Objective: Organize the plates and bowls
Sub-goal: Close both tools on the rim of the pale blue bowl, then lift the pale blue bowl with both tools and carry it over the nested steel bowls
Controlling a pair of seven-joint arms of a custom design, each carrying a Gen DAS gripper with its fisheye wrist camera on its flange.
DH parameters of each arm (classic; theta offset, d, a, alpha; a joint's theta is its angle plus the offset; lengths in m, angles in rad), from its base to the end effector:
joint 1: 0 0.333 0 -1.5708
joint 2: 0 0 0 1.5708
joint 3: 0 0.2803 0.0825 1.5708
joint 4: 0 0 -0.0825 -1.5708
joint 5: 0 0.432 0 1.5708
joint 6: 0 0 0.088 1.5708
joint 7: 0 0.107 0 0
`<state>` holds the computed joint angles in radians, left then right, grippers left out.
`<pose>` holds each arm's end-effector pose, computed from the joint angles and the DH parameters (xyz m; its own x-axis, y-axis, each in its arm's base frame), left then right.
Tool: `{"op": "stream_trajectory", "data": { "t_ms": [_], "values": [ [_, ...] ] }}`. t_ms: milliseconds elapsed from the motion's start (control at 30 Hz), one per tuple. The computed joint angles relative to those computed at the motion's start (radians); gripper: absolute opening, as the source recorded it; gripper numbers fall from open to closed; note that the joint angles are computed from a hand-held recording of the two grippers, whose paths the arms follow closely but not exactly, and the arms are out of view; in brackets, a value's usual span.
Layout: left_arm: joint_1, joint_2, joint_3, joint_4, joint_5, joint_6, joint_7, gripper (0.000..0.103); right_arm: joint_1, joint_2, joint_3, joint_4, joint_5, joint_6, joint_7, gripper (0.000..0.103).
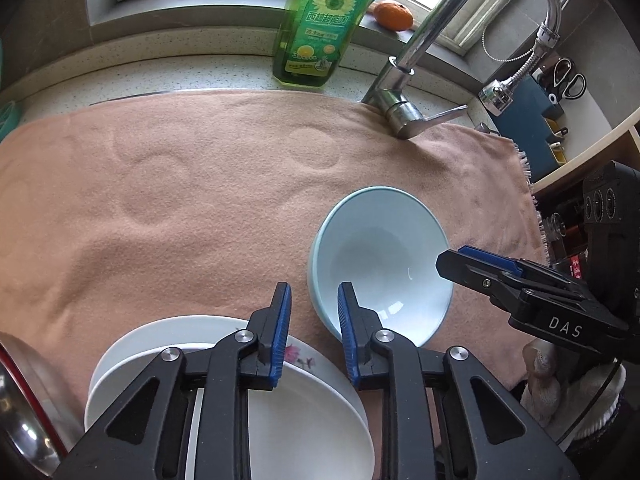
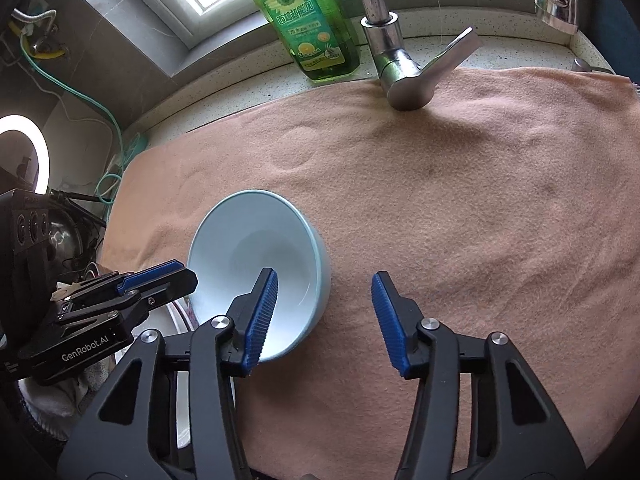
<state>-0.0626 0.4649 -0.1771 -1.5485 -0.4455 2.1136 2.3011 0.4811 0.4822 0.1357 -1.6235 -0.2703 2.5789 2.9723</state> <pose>0.7035 -0.1774 0.3486 -0.6761 -0.6663 0.3146 -0.7356 0.5864 -0.3392 0.6107 0.4241 0.3413 -0.4869 -0.7707 -0.4110 -0.7568 0.6072 -0.2420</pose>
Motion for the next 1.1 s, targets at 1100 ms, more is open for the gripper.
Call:
{"op": "stream_trajectory", "data": {
  "t_ms": [1100],
  "values": [
    [0.031, -0.034, -0.008, -0.014, -0.067, -0.026, 0.053, 0.008, 0.011, 0.017, -0.006, 0.064, 0.004, -0.024, -0.015, 0.010]
  ]
}}
